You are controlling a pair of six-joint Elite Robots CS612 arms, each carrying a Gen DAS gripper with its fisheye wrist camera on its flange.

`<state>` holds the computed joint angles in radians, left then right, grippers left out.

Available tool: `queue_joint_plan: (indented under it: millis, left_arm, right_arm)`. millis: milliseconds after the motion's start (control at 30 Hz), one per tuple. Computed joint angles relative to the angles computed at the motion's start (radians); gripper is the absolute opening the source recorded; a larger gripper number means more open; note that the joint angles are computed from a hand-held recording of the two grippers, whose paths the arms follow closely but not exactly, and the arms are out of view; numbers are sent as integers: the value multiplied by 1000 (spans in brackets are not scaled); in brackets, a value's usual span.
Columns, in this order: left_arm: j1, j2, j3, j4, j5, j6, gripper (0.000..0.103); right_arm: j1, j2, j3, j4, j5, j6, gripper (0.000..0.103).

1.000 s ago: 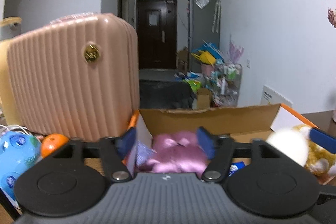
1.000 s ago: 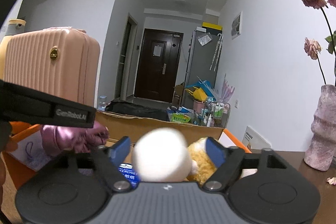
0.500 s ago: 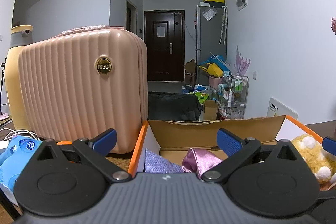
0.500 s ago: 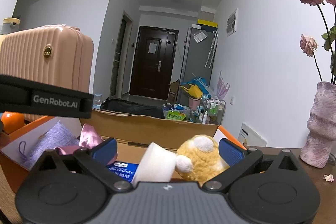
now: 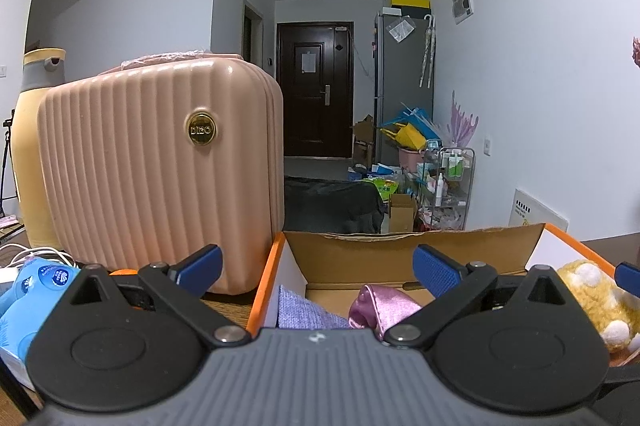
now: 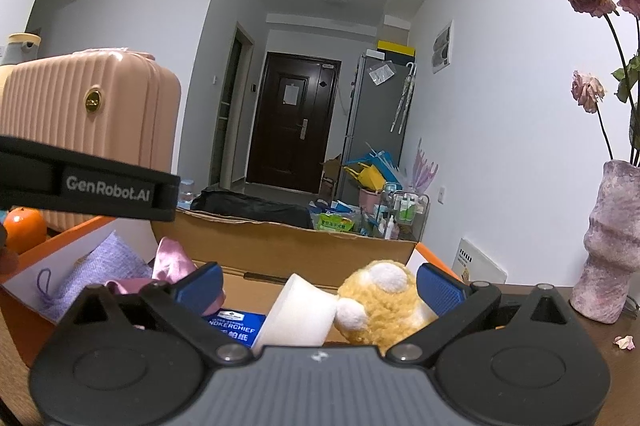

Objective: Organize soft objects
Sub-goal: 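Open the left gripper over the box while the right gripper releases the sponge inside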

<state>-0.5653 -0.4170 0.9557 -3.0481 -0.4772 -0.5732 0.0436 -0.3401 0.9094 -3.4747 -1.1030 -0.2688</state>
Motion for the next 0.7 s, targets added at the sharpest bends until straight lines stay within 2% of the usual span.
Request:
queue_joint_plan:
  millis: [200, 300, 533, 700]
  left_arm:
    - [-2, -6, 10, -4, 5, 3, 103]
    - [-5, -7, 13, -32, 18, 30, 103]
    - [-16, -13, 34, -92, 36, 89, 103]
    - [-21, -31, 70, -113, 35, 83, 103]
  right_arm:
    - [-1, -5, 11, -12, -11, 3, 103]
    - [-4, -12, 25, -24, -14, 9, 103]
    - [-20, -31, 67, -63, 12, 34, 103]
    - [-30, -48, 104, -90, 28, 40, 103]
